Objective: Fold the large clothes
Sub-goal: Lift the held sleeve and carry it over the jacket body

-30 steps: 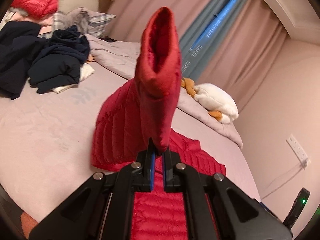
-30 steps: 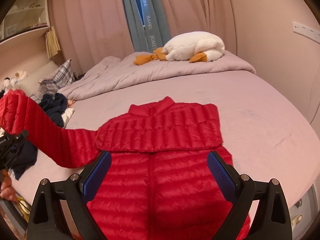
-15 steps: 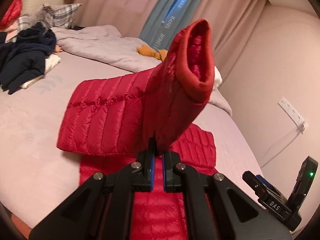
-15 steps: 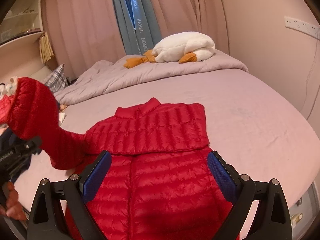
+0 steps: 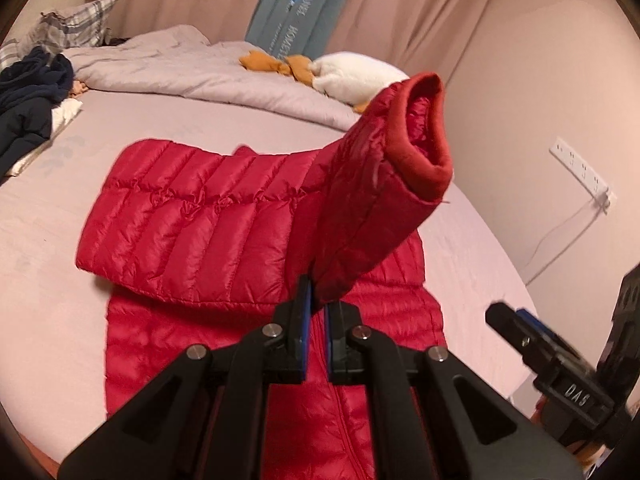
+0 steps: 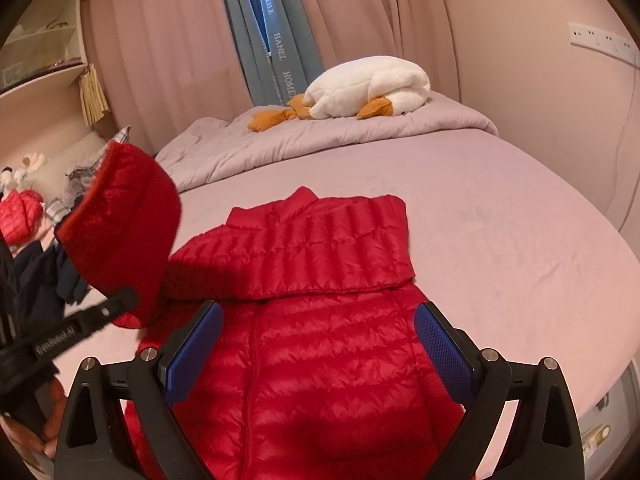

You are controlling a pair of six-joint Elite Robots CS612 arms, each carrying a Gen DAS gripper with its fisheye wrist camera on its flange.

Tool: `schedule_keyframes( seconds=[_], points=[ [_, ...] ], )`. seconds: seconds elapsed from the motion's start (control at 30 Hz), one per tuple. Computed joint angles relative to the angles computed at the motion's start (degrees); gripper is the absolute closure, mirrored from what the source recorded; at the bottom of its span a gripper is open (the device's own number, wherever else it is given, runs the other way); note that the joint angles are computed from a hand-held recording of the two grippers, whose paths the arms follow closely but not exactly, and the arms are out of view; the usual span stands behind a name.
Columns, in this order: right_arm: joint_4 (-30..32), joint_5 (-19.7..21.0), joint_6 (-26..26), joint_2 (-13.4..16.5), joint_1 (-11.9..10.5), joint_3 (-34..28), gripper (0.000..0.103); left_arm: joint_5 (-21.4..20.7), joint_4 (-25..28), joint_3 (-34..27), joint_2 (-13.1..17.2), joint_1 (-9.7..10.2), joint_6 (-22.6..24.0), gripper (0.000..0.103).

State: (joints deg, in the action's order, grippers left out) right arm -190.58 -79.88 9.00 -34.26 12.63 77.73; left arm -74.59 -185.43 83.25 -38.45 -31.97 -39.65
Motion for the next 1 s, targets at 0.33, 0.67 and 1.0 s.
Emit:
schedule_keyframes(
  seconds=[0.33, 0.67, 1.0],
  points=[
    [1.43, 0.67, 1.69, 0.38, -0.63, 0.19, 0.006, -4.44, 4.53, -1.57, 1.73, -0.52, -0.30, 0.098],
    [2.65, 1.18, 4.04, 0.72, -1.18, 0.64, 0.006, -9.17, 6.36, -2.22, 3.09, -0.30, -3.01, 0.098],
    [4.31, 1.61, 5.31, 1.18, -1.32, 0.51, 0.006, -10.22, 7.86, -1.88, 3.17, -0.48, -3.53, 0.098]
  ],
)
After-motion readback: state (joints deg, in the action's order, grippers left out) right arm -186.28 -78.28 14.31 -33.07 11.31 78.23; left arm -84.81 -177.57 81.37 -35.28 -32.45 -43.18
